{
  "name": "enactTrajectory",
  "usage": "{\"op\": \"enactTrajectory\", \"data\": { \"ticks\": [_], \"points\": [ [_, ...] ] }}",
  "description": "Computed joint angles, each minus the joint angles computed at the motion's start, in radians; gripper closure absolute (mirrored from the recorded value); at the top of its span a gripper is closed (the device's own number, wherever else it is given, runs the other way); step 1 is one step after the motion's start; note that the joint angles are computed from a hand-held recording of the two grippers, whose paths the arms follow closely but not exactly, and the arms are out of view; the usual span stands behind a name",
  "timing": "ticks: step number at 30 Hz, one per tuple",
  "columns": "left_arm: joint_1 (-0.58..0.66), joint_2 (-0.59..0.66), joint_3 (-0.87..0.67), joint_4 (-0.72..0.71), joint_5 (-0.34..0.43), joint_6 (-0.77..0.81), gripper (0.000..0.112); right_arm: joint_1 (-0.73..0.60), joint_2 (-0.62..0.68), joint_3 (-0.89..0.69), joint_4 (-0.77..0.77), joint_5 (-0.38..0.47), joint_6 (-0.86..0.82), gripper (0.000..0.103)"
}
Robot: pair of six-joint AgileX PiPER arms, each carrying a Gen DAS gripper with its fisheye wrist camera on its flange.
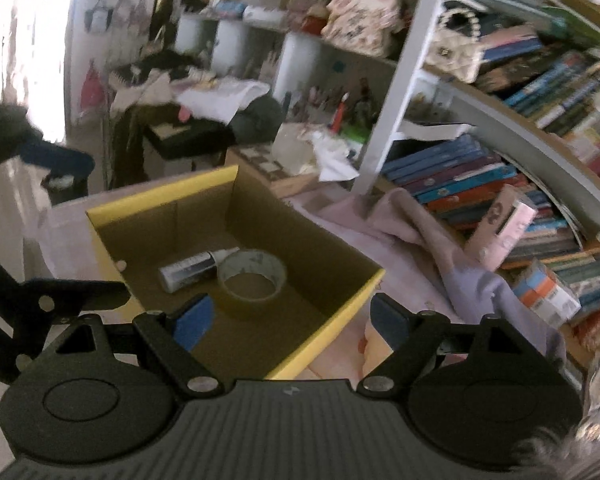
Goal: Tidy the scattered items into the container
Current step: 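Withdraw both tools from the box and move back toward the table items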
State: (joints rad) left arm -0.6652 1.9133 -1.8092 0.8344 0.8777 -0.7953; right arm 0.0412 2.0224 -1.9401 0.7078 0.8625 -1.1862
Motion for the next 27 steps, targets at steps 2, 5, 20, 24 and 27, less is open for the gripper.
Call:
{"op": "enactTrajectory", "data": {
  "ticks": [2,5,20,24,27],
  "points": [
    [-0.027,-0.029,0.037,0.038,0.009,-0.062,0.018,-0.024,-0.062,0.106,0.070,-0.042,-0.052,0.017],
    [-0.069,-0.064,0.085,0.091,0.030,-0.166,0.017,-0.059,-0.149,0.258,0.179,-0.102,-0.142,0.017],
    [-0.262,-0.124,0.254,0.274,0.200,-0.496,0.017,-0.209,-0.414,0.705,0.530,-0.157,-0.519,0.003],
    [-0.316,-0.119,0.283,0.315,0.259,-0.610,0.017,-0.234,-0.458,0.783,0.581,-0.178,-0.571,0.002],
    [-0.353,-0.114,0.304,0.343,0.294,-0.666,0.017,-0.249,-0.482,0.832,0.579,-0.202,-0.587,0.002]
  ]
}}
